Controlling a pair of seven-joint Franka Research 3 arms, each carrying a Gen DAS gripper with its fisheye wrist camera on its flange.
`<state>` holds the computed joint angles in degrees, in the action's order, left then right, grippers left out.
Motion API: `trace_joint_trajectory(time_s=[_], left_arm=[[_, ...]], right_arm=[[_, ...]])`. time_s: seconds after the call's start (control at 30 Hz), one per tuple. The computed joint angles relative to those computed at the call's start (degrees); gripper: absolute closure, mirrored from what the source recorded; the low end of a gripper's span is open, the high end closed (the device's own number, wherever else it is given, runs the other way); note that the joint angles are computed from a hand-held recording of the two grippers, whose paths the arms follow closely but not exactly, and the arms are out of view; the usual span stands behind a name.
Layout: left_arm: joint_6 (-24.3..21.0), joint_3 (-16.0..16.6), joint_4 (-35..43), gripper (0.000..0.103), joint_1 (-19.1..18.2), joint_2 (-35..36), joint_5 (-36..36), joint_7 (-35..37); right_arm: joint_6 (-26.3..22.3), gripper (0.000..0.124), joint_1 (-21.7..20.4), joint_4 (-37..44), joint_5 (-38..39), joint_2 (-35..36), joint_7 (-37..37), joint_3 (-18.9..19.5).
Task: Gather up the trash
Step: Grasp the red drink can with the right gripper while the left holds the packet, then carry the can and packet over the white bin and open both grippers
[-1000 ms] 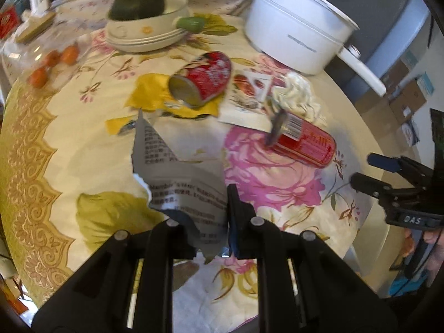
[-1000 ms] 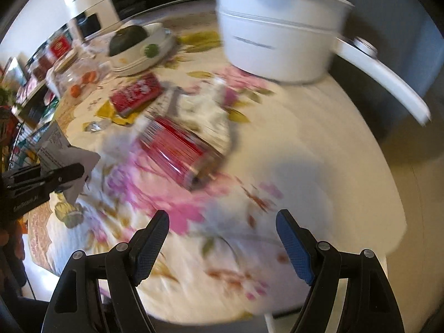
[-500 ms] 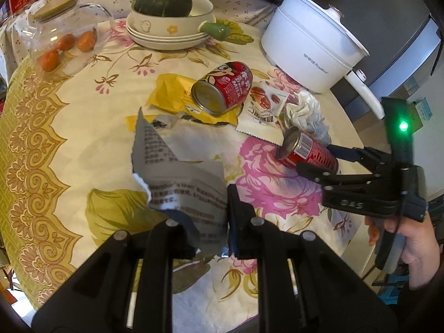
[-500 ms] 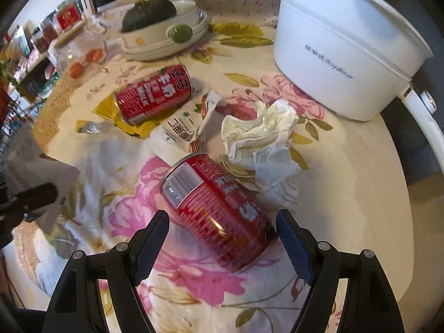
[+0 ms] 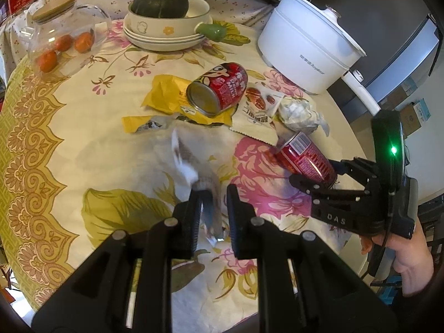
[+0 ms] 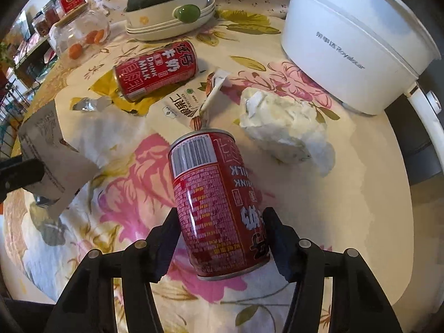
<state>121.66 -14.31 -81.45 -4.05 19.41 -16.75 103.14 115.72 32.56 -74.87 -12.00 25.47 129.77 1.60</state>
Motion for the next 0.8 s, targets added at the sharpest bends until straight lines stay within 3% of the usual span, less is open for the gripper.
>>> trace_joint_trajectory(time_s=[0.63, 0.67, 0.73, 0.77, 0.8], left_arm=[[-1.08, -0.95, -2.11, 0.085, -0.86, -1.46, -3.03, 4.28], [-1.47, -1.06, -2.07, 0.08, -1.05, -1.53, -2.74, 4.98], [-2.49, -1.47, -2.13, 0.054, -0.8, -1.72, -4.05, 7.03], [-1.3, -1.4, -3.29, 0.028, -1.11, -2.63, -3.79, 7.46], [-0.12, -1.19, -4.14, 0.014, -1.47, -3.26, -3.29, 7.49]], right_arm=[[7.68, 0.07, -1.56, -22.1, -5.33, -19.19, 8.3, 4.74], [8.07, 0.07, -1.81, -23.17, -5.33, -20.02, 8.73, 5.05], [8.45, 0.07, -2.3, -24.57, -5.32, -21.11, 9.36, 5.64], [8.88, 0.07, -2.5, -25.62, -5.35, -21.92, 9.79, 5.91], [9.3, 0.07, -2.72, -26.52, -5.39, -22.6, 10.13, 6.19]])
